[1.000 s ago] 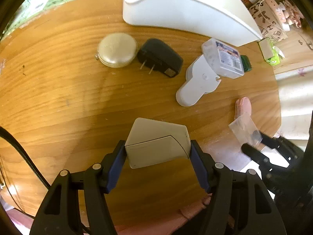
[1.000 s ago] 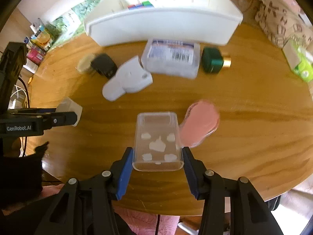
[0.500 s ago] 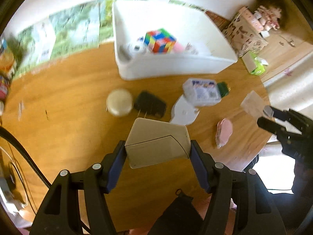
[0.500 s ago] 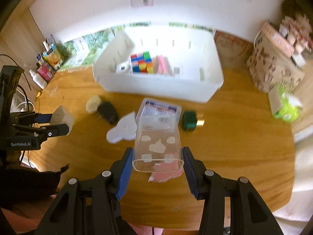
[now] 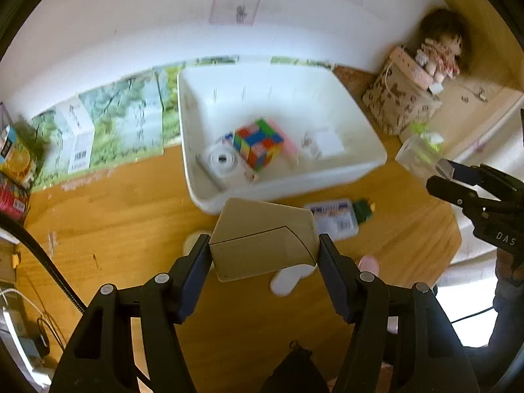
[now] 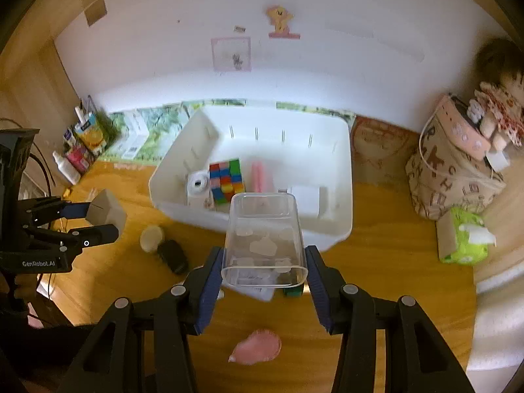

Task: Organize rigid objects
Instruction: 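Carry the beige block with the left tool while the right tool carries the clear box to the bin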

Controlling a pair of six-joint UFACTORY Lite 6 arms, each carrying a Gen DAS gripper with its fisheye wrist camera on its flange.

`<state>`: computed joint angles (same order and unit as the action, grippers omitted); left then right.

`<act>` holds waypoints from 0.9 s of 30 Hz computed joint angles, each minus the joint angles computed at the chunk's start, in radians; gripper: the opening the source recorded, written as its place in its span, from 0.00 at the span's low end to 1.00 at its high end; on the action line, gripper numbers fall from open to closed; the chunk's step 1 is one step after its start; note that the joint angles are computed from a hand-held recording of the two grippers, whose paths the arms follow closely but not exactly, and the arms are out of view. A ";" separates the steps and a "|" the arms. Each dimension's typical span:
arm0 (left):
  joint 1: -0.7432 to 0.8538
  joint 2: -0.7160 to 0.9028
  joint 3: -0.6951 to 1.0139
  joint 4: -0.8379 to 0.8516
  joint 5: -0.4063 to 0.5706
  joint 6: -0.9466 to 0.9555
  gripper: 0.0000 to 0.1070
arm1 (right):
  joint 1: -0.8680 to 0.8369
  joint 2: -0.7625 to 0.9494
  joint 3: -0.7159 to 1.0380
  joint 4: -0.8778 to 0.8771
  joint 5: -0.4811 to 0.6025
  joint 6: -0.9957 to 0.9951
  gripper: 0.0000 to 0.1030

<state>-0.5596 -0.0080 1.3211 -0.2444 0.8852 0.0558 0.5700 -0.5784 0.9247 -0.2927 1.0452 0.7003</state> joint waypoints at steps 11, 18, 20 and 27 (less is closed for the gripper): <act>-0.012 0.192 0.226 0.018 -0.135 -0.068 0.63 | -0.319 0.150 0.063 0.209 -0.208 -0.377 0.48; -0.025 0.261 0.241 -0.030 -0.310 -0.029 0.63 | -0.468 0.272 0.049 0.413 -0.322 -0.638 0.48; -0.035 0.277 0.237 -0.023 -0.357 -0.037 0.63 | -0.499 0.311 0.042 0.466 -0.357 -0.697 0.48; -0.069 0.338 0.187 0.003 -0.541 -0.110 0.63 | -0.586 0.406 0.003 0.621 -0.492 -0.845 0.49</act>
